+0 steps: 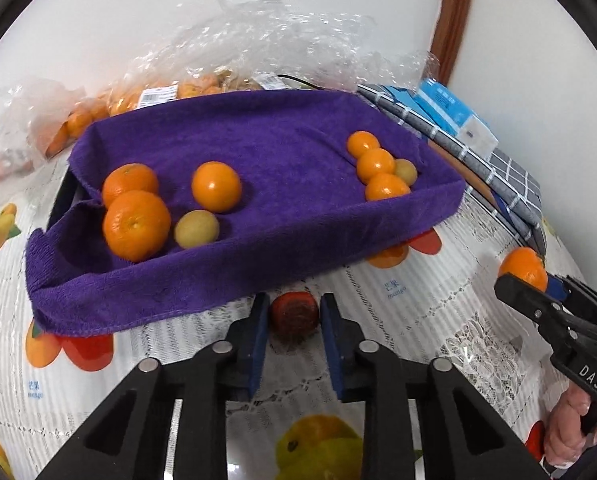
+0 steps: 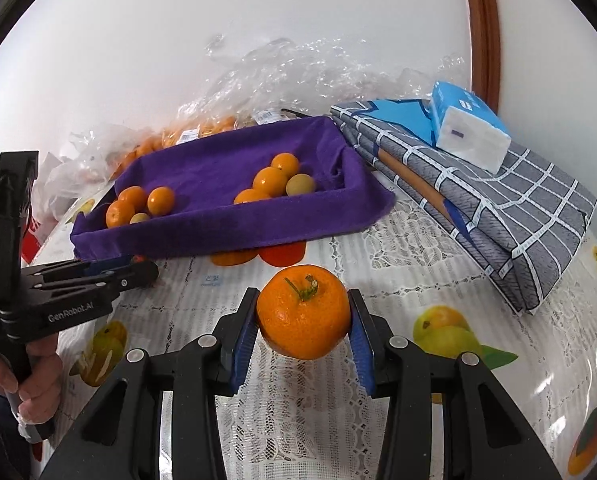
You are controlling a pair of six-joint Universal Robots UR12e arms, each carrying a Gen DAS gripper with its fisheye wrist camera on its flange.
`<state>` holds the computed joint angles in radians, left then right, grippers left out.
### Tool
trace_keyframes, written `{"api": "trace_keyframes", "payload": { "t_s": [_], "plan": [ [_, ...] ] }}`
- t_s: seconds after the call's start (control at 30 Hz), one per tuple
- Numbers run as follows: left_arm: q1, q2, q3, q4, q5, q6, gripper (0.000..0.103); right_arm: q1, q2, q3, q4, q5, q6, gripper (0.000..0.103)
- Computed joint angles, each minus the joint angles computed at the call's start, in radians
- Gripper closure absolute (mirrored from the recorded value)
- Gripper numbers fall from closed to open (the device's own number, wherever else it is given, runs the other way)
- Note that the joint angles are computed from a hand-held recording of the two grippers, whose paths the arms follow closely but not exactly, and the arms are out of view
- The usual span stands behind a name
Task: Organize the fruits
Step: 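Close the left gripper on the small red fruit on the sheet, then carry the held tangerine and red fruit onto the purple towel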
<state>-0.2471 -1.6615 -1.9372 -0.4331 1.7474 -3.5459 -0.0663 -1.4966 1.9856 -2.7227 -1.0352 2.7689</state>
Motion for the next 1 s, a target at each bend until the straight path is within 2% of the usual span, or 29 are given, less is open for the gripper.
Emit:
{"api": "trace_keyframes", "payload": {
  "t_s": [0.13,0.3,0.43,0.53,0.63,0.77,1.0],
  "plan": [
    [0.001,0.007,-0.013,0.034,-0.004,-0.009,0.079,0.001,-0.001,0.003,-0.009,-0.002,-0.001,0.06],
    [0.014,0.027,-0.059,0.158,-0.011,-0.06,0.079,0.007,-0.002,0.007,-0.036,-0.038,0.023,0.06],
    [0.013,0.036,-0.076,0.231,0.034,-0.099,0.079,0.013,-0.001,0.004,-0.035,-0.034,0.0,0.06],
    [0.019,0.05,-0.091,0.273,0.038,-0.122,0.079,0.031,0.001,-0.007,-0.034,-0.066,-0.011,0.06],
    [0.023,0.063,-0.094,0.266,0.062,-0.143,0.079,0.043,-0.003,-0.019,-0.037,-0.061,-0.026,0.06],
    [0.042,0.085,-0.095,0.222,0.057,-0.185,0.079,0.066,0.001,-0.047,-0.048,-0.059,-0.039,0.06],
    [0.067,0.108,-0.078,0.167,0.085,-0.155,0.079,0.099,0.04,-0.108,-0.057,-0.047,-0.015,0.06]
  ]
}}
